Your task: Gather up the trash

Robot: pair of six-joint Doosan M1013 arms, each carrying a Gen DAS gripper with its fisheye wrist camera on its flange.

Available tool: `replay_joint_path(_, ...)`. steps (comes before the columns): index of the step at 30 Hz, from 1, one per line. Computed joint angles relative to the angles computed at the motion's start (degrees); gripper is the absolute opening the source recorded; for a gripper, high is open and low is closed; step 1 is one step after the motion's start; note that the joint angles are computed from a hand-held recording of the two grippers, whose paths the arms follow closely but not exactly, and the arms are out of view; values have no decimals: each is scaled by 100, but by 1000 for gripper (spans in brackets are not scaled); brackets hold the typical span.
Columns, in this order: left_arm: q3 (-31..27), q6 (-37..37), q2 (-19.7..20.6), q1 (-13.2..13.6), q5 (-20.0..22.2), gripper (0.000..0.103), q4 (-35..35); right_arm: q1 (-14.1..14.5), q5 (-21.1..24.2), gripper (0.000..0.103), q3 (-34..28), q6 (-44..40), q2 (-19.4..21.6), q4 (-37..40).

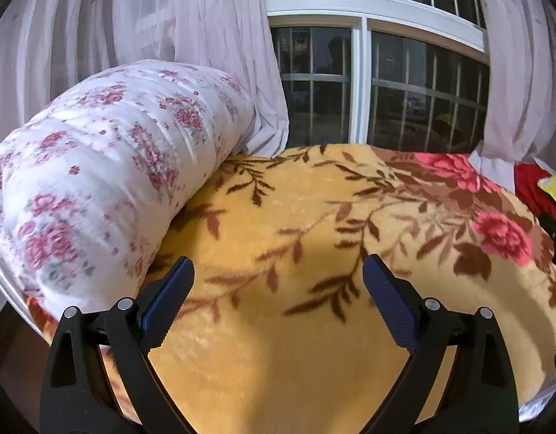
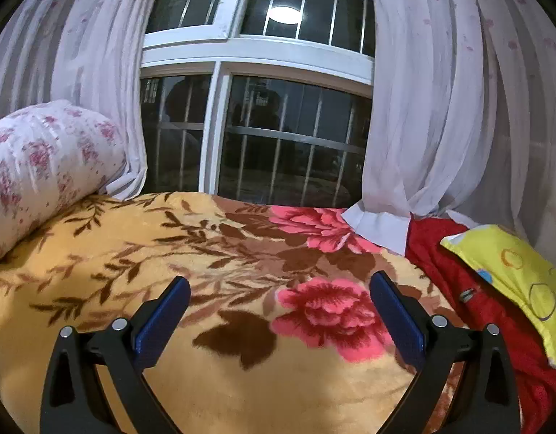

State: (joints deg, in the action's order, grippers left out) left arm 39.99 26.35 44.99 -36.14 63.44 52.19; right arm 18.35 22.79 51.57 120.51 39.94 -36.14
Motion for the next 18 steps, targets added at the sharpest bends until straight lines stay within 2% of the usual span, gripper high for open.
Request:
replay_joint_path(10, -1022, 640, 650, 147, 152, 92, -158, -42, 183, 98, -358, 319, 301, -149)
replay_joint_path(14, -1212, 836, 782, 152, 76, 92, -220, -28, 221, 98, -359, 563, 340, -473)
replay_joint_path(18, -1517, 1107, 960, 153, 112, 92, -337, -44, 159, 98, -352, 519, 353, -376)
